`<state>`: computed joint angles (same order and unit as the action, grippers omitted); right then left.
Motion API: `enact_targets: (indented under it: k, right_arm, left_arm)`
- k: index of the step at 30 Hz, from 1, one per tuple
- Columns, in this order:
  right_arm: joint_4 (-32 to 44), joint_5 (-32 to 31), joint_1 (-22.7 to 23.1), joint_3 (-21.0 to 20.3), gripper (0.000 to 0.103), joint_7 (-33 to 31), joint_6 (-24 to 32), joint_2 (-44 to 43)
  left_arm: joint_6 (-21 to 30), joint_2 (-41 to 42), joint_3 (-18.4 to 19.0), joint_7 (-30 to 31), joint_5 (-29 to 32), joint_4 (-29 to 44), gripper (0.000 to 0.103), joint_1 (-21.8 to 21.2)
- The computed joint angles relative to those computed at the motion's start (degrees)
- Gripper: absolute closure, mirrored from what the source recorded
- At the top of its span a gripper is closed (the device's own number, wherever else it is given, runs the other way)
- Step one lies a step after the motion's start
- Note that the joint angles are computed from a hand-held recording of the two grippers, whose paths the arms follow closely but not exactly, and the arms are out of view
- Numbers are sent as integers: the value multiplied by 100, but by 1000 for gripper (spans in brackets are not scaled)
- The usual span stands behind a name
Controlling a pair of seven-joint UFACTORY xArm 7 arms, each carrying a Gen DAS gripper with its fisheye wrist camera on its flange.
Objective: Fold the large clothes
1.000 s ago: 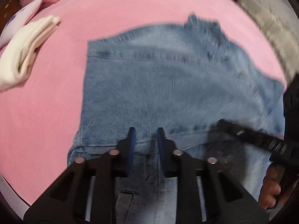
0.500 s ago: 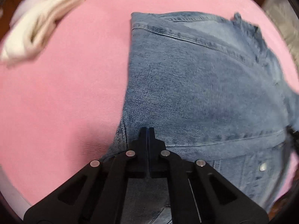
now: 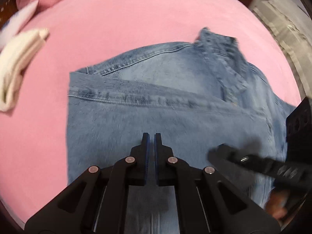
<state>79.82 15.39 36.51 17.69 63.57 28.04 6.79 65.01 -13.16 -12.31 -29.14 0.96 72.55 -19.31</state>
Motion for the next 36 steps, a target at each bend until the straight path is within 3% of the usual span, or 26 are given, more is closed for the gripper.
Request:
enact_targets:
  k: [4, 7, 10, 13, 15, 18, 21, 24, 26, 28, 30, 34, 36]
  right_arm:
    - [18, 139, -244, 15, 103, -482, -39, 269]
    - [-1072, -422, -302, -337, 103, 61, -442, -594]
    - [-1833, -287, -515, -521, 103, 195, -454, -1184]
    - [-2458, -825, -1066, -294, 103, 896, -312, -1967]
    - [-2812, -586, -941, -531, 103, 718, -264, -2327]
    - [-2160, -1176, -1250, -297, 103, 633, 737, -2100]
    - [-1700, -1242, -1186, -244, 103, 385, 1487, -2217]
    - [-935, -1411, -1089, -28, 102, 254, 2802, -2227]
    - [-301, -1772, -1017, 254, 102, 435, 3569, -2147]
    - [201, -1973, -876, 475, 97, 589, 4355, -2159]
    - [697, -2077, -653, 643, 88, 810, 5248, -2192]
    - [1550, -2520, -421, 1216, 80, 1116, 6370, -2052]
    - [1820, -2669, -274, 1420, 64, 1354, 6803, -2156]
  left_arm:
    - [120, 271, -53, -178, 957, -287, 102, 160]
    - [-148, 137, 157, -6, 701, -525, 102, 232]
    - [35, 236, 138, -288, 1040, -373, 102, 382]
    - [425, 382, 36, -603, 1574, -162, 102, 408]
    - [555, 403, 6, -720, 1682, -83, 102, 361]
    - [1134, 245, -37, -774, 1548, 56, 102, 239]
    - [1542, -182, -128, -918, 1122, 67, 102, 99]
    - [2150, -451, -346, -1280, 814, 203, 100, -16]
    - [2407, -651, -502, -1708, 643, 249, 93, -82]
    - [2509, -900, -649, -2157, 303, 239, 65, -203]
    - [2497, -1123, -884, -2492, -25, 284, 55, -415]
    - [3225, -930, -1569, -2972, 308, 1046, 54, -652]
    - [3539, -889, -1783, -3134, 553, 1319, 48, -738]
